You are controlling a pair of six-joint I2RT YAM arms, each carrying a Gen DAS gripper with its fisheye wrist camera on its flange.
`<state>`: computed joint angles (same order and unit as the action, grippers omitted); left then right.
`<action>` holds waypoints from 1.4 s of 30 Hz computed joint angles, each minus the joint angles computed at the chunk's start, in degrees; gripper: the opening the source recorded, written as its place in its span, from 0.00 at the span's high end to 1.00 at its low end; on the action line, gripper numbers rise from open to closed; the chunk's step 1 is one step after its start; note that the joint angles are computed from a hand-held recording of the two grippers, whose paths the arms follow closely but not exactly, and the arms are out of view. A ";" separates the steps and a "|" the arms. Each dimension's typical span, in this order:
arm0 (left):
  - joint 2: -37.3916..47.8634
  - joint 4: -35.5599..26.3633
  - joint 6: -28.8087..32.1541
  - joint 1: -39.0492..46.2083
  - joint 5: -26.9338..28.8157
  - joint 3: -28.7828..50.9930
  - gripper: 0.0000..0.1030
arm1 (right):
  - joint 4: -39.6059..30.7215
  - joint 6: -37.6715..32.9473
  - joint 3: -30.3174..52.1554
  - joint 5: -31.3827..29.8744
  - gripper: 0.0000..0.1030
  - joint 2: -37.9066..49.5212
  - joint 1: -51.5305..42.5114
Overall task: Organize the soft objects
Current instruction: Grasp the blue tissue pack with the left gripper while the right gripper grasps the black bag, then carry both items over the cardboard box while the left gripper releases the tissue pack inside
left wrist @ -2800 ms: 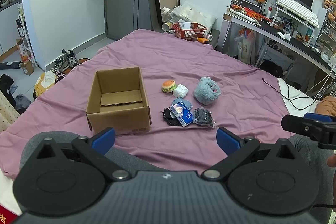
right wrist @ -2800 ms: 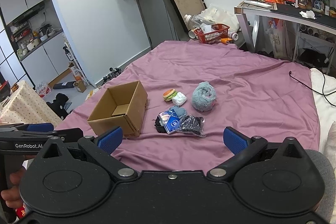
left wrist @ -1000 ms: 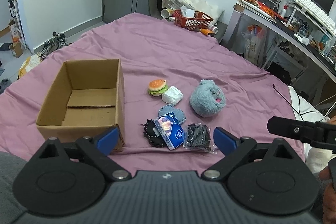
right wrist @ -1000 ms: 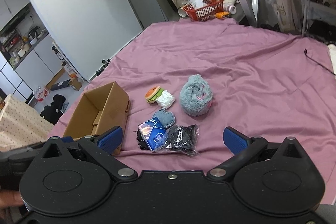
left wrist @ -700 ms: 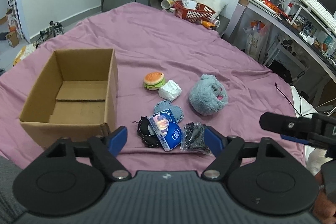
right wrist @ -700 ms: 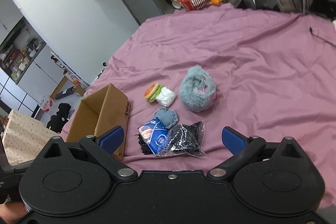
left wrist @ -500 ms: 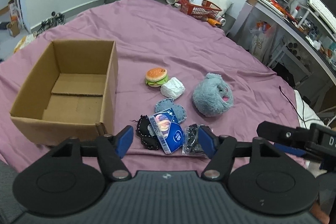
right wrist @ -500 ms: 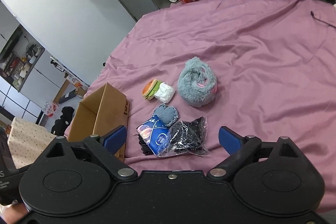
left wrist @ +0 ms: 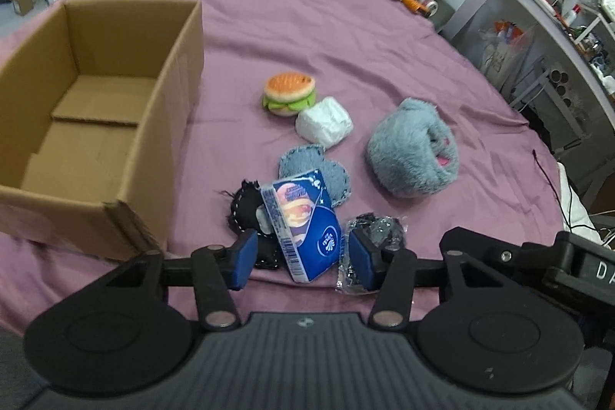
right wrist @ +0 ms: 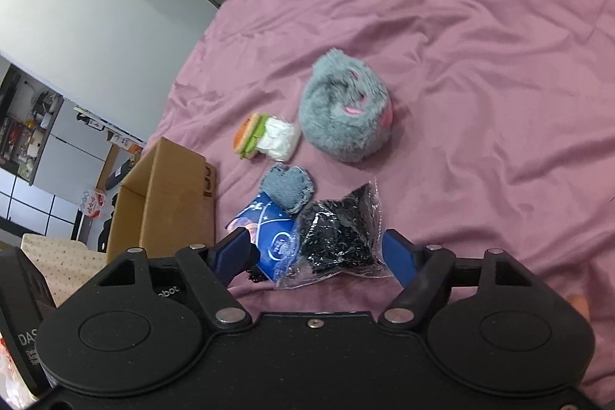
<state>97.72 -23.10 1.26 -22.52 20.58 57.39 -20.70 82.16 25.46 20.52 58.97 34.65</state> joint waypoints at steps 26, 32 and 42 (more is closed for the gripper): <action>8.92 0.58 -6.64 -1.52 3.16 3.84 0.80 | 15.97 -0.96 -6.47 -13.25 0.34 7.63 -11.49; 6.70 0.48 -6.52 -0.49 3.72 3.44 0.83 | 17.81 -1.38 -5.66 -14.10 0.34 11.38 -11.48; 2.41 -1.24 -5.95 0.76 3.57 2.93 0.83 | 21.03 -3.20 -4.73 -13.40 0.84 16.09 -10.15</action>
<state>100.13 -24.34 -4.68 -21.75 24.15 60.31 0.34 78.97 20.73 7.12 75.06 24.50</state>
